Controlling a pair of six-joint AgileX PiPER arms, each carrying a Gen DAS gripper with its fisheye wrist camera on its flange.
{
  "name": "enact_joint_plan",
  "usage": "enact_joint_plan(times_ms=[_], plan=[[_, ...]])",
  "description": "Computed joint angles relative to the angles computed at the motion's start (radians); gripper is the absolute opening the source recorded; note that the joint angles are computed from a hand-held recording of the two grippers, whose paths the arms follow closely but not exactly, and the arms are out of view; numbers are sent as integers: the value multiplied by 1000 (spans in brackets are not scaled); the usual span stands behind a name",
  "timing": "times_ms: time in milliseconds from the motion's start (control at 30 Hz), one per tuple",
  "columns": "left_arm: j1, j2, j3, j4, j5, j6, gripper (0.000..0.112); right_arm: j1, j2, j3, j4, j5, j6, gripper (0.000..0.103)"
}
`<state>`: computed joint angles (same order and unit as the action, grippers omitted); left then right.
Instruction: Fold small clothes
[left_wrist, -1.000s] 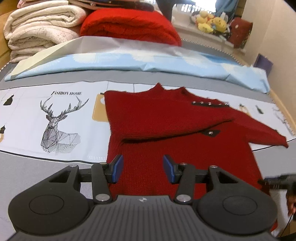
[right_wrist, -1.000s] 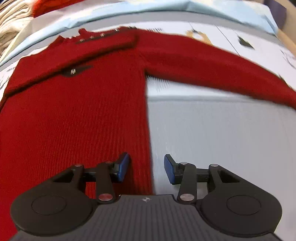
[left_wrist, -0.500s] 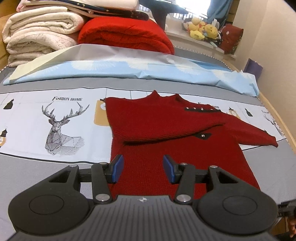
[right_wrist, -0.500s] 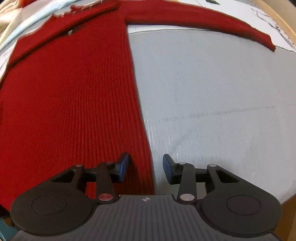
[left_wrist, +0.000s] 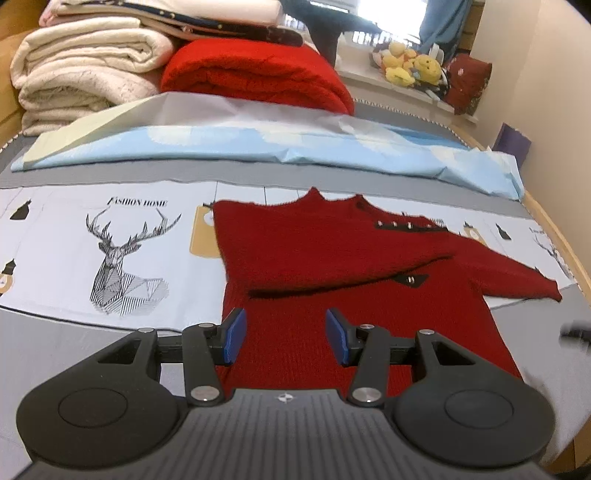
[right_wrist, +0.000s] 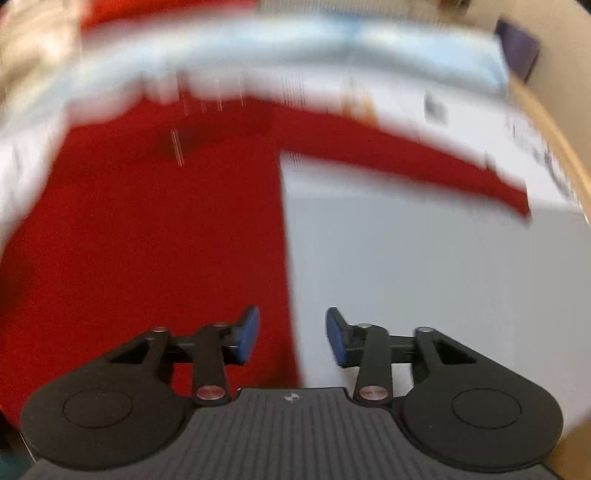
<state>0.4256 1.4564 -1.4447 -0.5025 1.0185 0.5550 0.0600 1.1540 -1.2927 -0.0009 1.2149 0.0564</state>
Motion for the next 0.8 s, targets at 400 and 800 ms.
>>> enact_joint_plan(times_ms=[400, 800], plan=[[-306, 77, 33, 196, -235, -172, 0, 38, 211, -187, 68, -320, 394, 24], [-706, 747, -625, 480, -181, -554, 59, -189, 290, -260, 247, -195, 237, 46]])
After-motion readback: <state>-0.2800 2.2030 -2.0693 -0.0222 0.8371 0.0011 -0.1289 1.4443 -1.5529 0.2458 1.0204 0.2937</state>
